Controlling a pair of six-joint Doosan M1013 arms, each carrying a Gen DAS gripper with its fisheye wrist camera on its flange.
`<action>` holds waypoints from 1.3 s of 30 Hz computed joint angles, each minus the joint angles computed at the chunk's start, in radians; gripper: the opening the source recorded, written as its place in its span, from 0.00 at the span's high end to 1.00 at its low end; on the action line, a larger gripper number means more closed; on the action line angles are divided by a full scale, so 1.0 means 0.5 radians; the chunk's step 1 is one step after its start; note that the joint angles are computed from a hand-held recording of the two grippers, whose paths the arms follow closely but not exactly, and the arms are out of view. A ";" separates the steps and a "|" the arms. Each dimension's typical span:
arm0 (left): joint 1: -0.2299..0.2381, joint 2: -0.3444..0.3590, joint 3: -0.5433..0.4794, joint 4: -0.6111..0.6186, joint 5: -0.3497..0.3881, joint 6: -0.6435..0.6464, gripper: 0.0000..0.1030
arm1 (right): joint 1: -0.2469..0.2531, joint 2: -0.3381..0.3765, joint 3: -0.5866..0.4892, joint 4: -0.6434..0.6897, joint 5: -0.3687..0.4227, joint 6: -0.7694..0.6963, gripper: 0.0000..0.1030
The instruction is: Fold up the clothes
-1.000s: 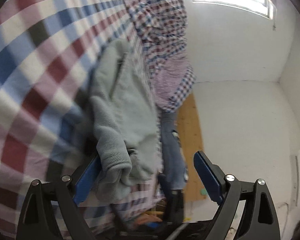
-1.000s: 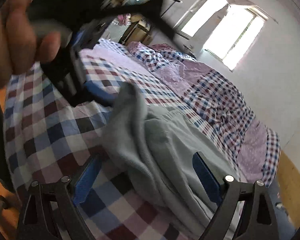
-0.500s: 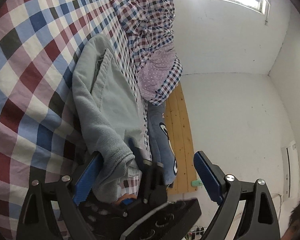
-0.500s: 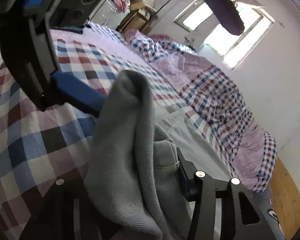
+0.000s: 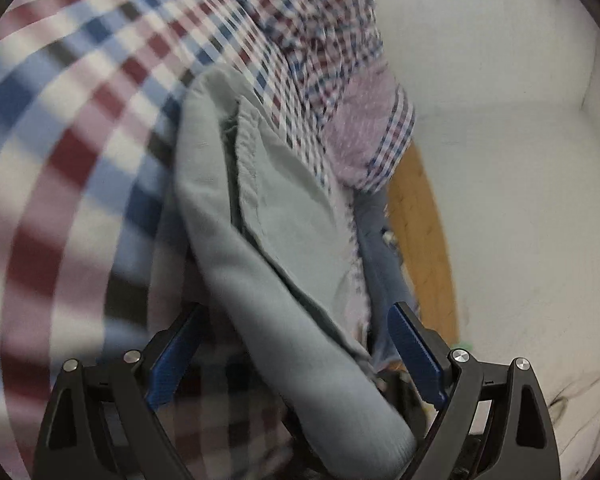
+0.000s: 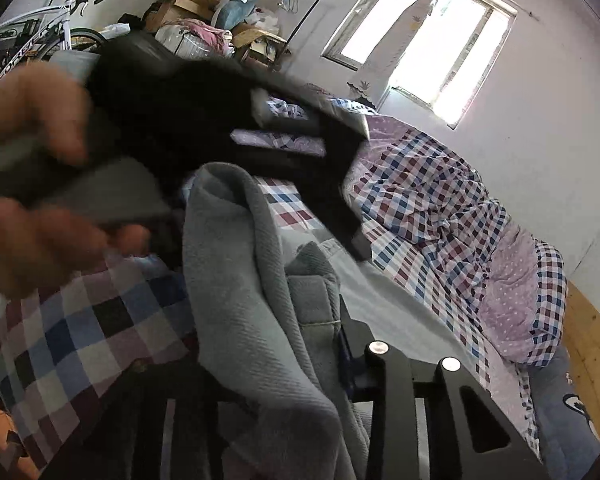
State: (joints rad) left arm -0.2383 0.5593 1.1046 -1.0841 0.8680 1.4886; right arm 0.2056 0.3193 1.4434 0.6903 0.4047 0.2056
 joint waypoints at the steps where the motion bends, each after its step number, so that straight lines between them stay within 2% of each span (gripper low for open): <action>1: -0.002 0.049 -0.080 0.051 0.063 -0.031 0.09 | -0.006 -0.005 0.004 0.031 0.010 -0.024 0.67; 6: 0.006 0.216 -0.338 0.037 0.239 0.014 0.09 | -0.035 -0.018 0.011 0.142 0.067 -0.113 0.68; 10: 0.016 0.309 -0.491 0.029 0.317 0.001 0.09 | -0.039 -0.027 0.022 0.099 0.114 -0.083 0.68; 12: 0.017 0.334 -0.526 0.039 0.348 -0.015 0.11 | -0.040 -0.022 0.014 0.048 0.166 -0.035 0.65; 13: 0.010 0.341 -0.539 0.080 0.360 -0.037 0.16 | -0.044 -0.019 0.007 0.032 0.214 -0.015 0.61; 16: -0.002 0.362 -0.591 0.231 0.414 -0.113 0.29 | -0.118 0.025 -0.105 0.072 0.594 0.076 0.49; 18: -0.002 0.366 -0.599 0.248 0.418 -0.132 0.33 | -0.192 0.071 -0.211 0.125 0.899 0.180 0.44; 20: -0.004 0.366 -0.603 0.288 0.426 -0.135 0.41 | -0.278 0.118 -0.314 0.175 1.170 0.321 0.33; 23: -0.002 0.351 -0.571 0.305 0.412 -0.126 0.48 | -0.406 0.160 -0.410 0.262 1.349 0.520 0.26; 24: -0.001 0.343 -0.557 0.317 0.409 -0.124 0.50 | -0.447 0.170 -0.431 0.296 1.355 0.593 0.25; 26: 0.001 0.325 -0.527 0.347 0.406 -0.122 0.57 | -0.552 0.229 -0.527 0.355 1.387 0.847 0.17; 30: 0.001 0.309 -0.498 0.383 0.404 -0.116 0.57 | -0.702 0.449 -0.843 0.328 1.657 1.473 0.15; 32: 0.002 0.315 -0.506 0.380 0.408 -0.111 0.57 | -0.759 0.590 -1.022 0.338 1.858 1.745 0.15; 36: 0.004 0.315 -0.502 0.375 0.412 -0.091 0.57 | -0.811 0.827 -1.347 0.429 2.130 1.987 0.15; 39: 0.005 0.313 -0.500 0.376 0.415 -0.075 0.57 | -0.797 0.969 -1.576 0.422 2.305 2.035 0.15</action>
State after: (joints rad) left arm -0.2360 0.7159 0.8546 -0.8960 1.0756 1.4511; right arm -0.1929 0.8038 0.6554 0.9013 1.5573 1.2232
